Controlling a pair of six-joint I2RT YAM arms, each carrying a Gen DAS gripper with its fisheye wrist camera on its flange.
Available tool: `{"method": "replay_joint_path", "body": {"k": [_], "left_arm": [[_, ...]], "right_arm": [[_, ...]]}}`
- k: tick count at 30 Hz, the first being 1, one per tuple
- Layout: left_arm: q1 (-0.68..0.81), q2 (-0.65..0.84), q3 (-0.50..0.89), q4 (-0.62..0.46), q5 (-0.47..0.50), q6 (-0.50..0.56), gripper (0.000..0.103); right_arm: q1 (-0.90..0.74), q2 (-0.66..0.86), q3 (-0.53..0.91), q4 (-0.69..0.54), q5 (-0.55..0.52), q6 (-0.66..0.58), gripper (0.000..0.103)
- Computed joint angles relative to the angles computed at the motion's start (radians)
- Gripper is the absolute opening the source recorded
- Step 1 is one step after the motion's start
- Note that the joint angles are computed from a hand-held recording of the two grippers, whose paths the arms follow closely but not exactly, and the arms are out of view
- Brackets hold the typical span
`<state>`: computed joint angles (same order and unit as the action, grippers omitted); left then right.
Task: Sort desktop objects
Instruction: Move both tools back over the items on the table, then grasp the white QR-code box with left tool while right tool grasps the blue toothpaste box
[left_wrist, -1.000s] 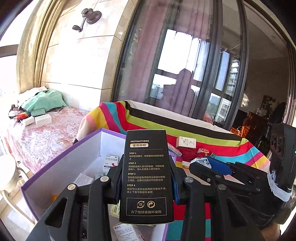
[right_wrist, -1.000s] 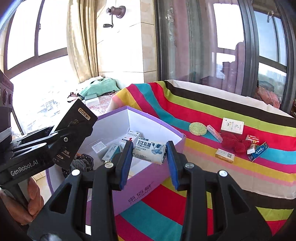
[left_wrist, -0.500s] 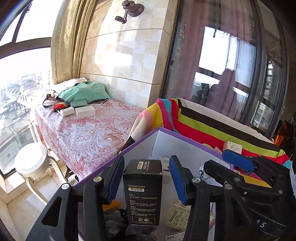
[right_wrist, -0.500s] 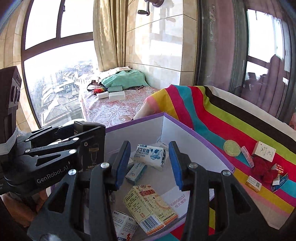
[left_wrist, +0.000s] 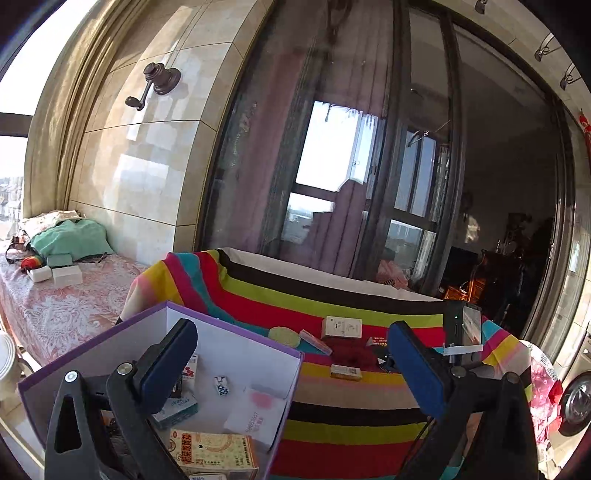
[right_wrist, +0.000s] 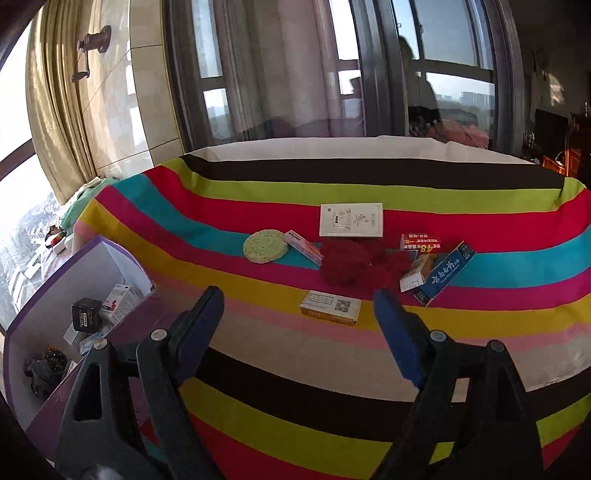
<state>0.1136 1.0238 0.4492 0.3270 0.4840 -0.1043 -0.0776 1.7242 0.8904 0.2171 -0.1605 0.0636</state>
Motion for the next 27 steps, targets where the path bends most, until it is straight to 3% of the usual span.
{"method": "replay_joint_path", "body": {"k": [2,5,9,12,14,15,18,22,27], "left_arm": [[-0.155,0.049,0.034,-0.041,-0.066,0.028,0.103],[-0.369,0.243,0.129,-0.027,-0.192,0.043,0.103],[-0.558,0.708,0.464,-0.106,-0.438,0.054,0.103],[-0.563,1.011,0.798,-0.31,-0.451,0.016,0.103],[-0.525,1.147,0.986,-0.444,-0.365,-0.122,0.103],[-0.509,1.184,1.026,-0.446,-0.326,-0.195,0.103],[-0.534,1.296,1.185,-0.493,-0.489,-0.3,0.103],[-0.541,1.477,1.491,-0.663,-0.536,-0.364,0.103],[-0.574,1.591,1.674,-0.815,-0.697,-0.407,0.103]], "right_arm": [[-0.09,0.071,0.051,-0.04,-0.038,0.003,0.085],[-0.174,0.159,0.112,-0.076,-0.049,0.016,0.085],[-0.275,0.209,0.117,-0.081,-0.106,0.03,0.085],[-0.324,0.249,0.143,-0.113,-0.117,-0.04,0.085],[-0.352,0.275,0.162,-0.124,-0.112,-0.079,0.085],[-0.368,0.296,0.18,-0.136,-0.125,-0.088,0.085],[-0.404,0.348,0.241,-0.192,-0.169,-0.101,0.085],[-0.398,0.375,0.303,-0.224,-0.178,-0.151,0.085],[-0.376,0.456,0.488,-0.336,-0.224,-0.21,0.085]]}}
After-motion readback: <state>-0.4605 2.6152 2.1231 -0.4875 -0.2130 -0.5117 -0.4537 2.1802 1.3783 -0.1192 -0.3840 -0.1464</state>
